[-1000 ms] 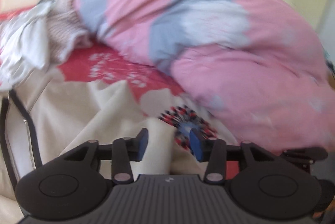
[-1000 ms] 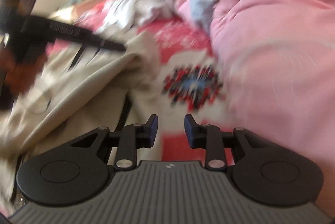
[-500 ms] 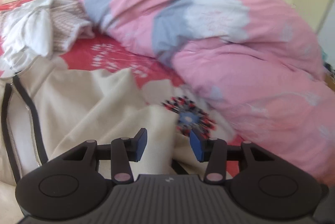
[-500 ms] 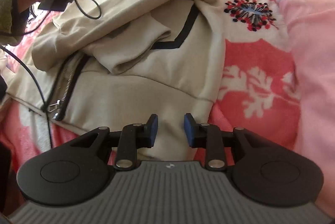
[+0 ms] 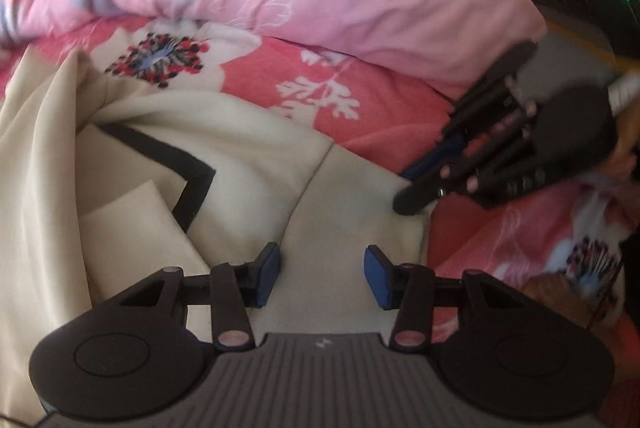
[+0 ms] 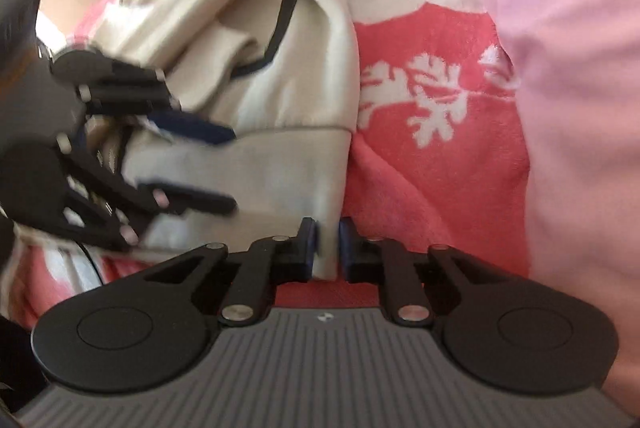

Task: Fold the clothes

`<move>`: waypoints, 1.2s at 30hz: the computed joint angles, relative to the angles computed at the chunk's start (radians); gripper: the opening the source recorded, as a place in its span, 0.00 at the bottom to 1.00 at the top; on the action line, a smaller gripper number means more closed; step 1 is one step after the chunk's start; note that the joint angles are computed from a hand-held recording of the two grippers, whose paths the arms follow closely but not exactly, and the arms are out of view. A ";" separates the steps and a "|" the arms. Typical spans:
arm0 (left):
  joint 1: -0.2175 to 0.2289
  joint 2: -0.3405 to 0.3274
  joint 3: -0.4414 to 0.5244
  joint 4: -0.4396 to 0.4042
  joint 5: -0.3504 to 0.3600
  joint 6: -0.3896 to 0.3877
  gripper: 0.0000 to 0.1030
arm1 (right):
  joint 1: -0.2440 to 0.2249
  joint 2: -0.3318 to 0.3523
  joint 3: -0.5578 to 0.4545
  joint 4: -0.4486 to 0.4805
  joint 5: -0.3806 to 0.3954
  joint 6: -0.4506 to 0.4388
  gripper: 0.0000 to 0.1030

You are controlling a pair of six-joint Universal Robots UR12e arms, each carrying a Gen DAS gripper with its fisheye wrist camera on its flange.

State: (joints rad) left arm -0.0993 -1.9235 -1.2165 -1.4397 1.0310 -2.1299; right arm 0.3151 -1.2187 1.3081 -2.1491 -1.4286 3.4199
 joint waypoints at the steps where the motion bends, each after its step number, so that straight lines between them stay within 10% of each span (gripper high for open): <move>1: 0.003 -0.004 0.014 -0.015 -0.002 -0.020 0.42 | 0.002 0.001 -0.003 0.008 -0.009 -0.014 0.11; 7: 0.065 0.002 0.085 -0.069 -0.073 -0.126 0.50 | 0.005 -0.008 -0.005 -0.161 -0.060 -0.061 0.17; 11: 0.119 0.004 0.127 -0.094 -0.063 -0.253 0.53 | -0.022 0.031 -0.035 -0.256 0.072 0.042 0.24; 20: 0.222 0.053 0.022 0.166 0.062 -0.690 0.53 | -0.046 0.146 -0.131 -0.267 0.457 0.267 0.30; 27: 0.226 0.049 -0.045 0.228 0.169 -0.774 0.50 | -0.006 0.228 -0.214 -0.200 0.581 0.347 0.33; 30: 0.232 0.051 -0.065 0.204 0.139 -0.772 0.26 | 0.003 0.241 -0.217 -0.256 0.582 0.375 0.30; 32: 0.227 0.063 -0.093 0.246 0.158 -0.760 0.13 | 0.010 0.246 -0.231 -0.241 0.557 0.347 0.09; 36: 0.243 0.096 -0.120 0.309 0.110 -0.772 0.11 | 0.015 0.235 -0.222 -0.289 0.546 0.366 0.03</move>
State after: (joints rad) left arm 0.1437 -1.8276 -1.3370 -1.1311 1.1410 -2.9023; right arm 0.3297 -0.9838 1.0860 -2.4385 -0.8830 3.7861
